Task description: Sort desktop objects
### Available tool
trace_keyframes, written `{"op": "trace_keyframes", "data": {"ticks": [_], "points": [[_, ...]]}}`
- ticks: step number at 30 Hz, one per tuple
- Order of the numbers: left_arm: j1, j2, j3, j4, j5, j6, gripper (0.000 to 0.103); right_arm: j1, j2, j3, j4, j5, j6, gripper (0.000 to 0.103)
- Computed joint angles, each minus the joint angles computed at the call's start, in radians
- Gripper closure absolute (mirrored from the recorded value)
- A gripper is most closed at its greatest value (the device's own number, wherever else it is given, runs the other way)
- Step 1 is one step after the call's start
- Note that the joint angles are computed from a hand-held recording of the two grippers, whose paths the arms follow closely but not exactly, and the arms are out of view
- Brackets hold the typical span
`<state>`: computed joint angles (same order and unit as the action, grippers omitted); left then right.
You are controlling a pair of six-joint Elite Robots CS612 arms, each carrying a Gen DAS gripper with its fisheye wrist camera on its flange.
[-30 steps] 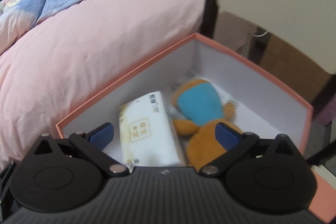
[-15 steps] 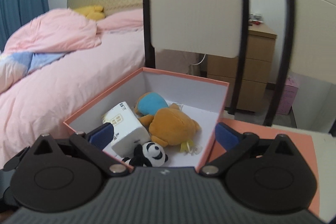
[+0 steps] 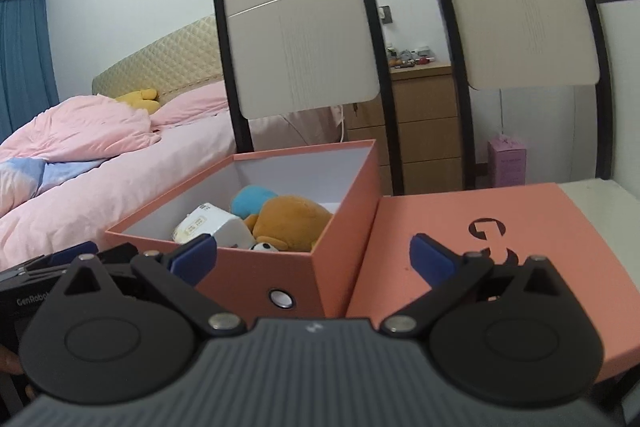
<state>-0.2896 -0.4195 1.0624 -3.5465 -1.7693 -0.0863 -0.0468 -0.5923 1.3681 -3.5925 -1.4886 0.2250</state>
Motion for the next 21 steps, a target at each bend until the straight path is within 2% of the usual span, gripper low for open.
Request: {"op": "trace_keyframes", "data": {"ticks": [5,8,13,21], "points": [[0.001,0.002,-0.003,-0.002,0.01,-0.01,0.0,0.002,0.006,0.006,-0.058,-0.037,-0.03,0.0],[0.001,0.001,-0.002,0.0,0.01,-0.007,0.0,-0.002,0.008,0.006,-0.07,-0.035,-0.011,0.0],[0.001,0.0,0.002,-0.011,0.003,-0.007,0.0,-0.003,0.007,0.01,-0.065,-0.032,0.013,0.0],[-0.001,-0.001,0.007,-0.01,0.0,0.009,0.0,0.001,0.004,0.016,-0.067,-0.038,-0.003,0.0]]}}
